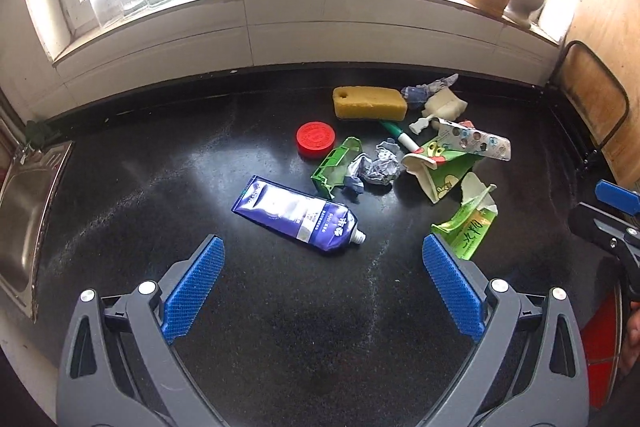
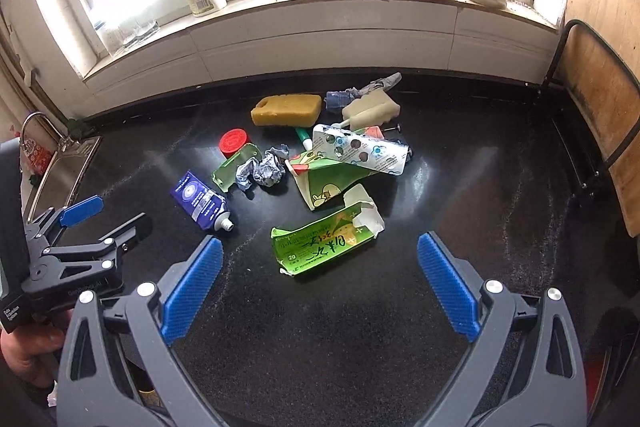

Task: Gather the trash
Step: 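Return both grippers to the countertop trash, then grasp the blue toothpaste tube with the left gripper while the right grasps the green carton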

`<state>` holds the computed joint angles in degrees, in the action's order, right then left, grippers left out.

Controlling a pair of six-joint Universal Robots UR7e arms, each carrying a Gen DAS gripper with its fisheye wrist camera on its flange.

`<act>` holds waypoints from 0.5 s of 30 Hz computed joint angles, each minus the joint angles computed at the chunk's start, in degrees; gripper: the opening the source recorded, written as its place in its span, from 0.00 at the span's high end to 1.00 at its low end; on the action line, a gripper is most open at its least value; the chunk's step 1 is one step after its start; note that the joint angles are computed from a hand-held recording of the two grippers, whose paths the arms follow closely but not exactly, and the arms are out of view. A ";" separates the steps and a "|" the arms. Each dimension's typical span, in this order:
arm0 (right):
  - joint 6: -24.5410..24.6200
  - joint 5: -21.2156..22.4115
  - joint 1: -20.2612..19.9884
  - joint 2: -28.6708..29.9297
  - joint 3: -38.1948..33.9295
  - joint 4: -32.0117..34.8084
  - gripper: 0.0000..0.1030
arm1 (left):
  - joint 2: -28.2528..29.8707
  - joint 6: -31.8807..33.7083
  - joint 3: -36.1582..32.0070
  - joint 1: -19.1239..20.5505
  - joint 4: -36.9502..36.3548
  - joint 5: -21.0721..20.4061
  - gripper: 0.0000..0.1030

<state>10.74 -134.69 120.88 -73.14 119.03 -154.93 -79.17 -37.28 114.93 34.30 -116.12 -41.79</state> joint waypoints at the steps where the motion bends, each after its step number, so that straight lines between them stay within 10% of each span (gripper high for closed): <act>1: 0.02 0.34 -0.67 0.54 -0.13 -0.40 0.08 | 0.77 -0.48 -0.46 0.72 -0.15 0.01 0.06; 15: 7.59 2.17 -9.21 7.27 -3.27 4.85 0.08 | 15.29 -21.07 -10.65 11.78 8.12 1.36 0.07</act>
<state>18.33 -132.53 111.66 -65.88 115.76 -150.09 -63.87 -58.35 104.27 46.08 -108.00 -40.43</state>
